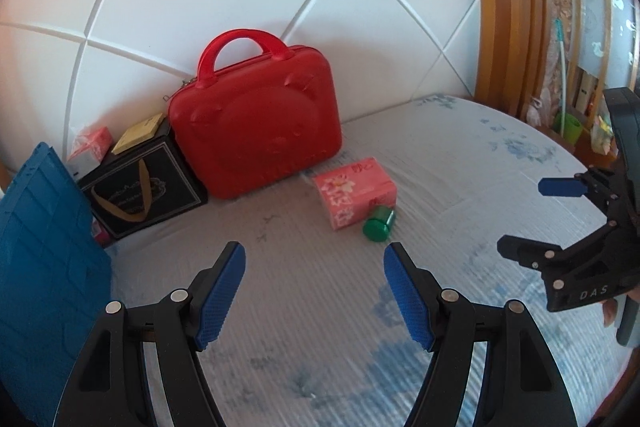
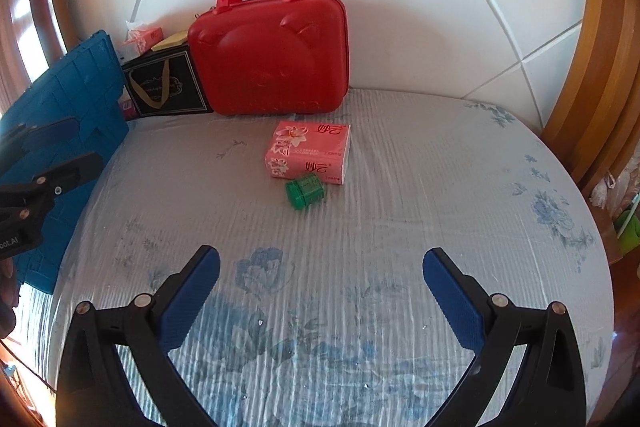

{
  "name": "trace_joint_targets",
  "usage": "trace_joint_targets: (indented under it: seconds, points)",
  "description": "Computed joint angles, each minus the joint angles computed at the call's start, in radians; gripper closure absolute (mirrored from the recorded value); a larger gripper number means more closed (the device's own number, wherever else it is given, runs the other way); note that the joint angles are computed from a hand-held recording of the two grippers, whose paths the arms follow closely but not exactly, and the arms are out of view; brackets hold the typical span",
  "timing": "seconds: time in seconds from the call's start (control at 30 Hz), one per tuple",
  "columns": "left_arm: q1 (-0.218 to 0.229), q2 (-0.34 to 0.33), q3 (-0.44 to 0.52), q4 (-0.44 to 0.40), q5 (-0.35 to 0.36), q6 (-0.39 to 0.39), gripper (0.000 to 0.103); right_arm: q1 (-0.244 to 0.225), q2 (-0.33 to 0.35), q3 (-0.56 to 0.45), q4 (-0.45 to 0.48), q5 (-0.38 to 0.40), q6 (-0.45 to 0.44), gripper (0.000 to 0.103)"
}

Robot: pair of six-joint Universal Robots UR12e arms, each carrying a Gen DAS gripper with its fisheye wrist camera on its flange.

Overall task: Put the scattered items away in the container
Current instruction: 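Move both tools toward the pink tissue pack and green bottle, then grasp the green bottle with the right tool while the left tool grasps the pink tissue pack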

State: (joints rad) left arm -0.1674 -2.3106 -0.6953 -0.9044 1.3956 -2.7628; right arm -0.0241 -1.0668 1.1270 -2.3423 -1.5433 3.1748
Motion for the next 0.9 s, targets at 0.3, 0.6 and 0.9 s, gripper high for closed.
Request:
trace_joint_targets:
  seconds: [0.3,0.6,0.9]
  points:
    - [0.002,-0.055,0.012,0.022,0.02,0.006,0.031,0.005,0.119,-0.075,-0.025,0.011,-0.023,0.0]
    - [0.012,-0.062,-0.041,0.06,0.027,-0.005,0.031,0.014,0.274,-0.241,-0.001,-0.003,-0.107,0.0]
    - [0.014,-0.068,-0.061,0.072,0.028,-0.003,0.031,0.017,0.348,-0.338,0.022,-0.012,-0.14,0.0]
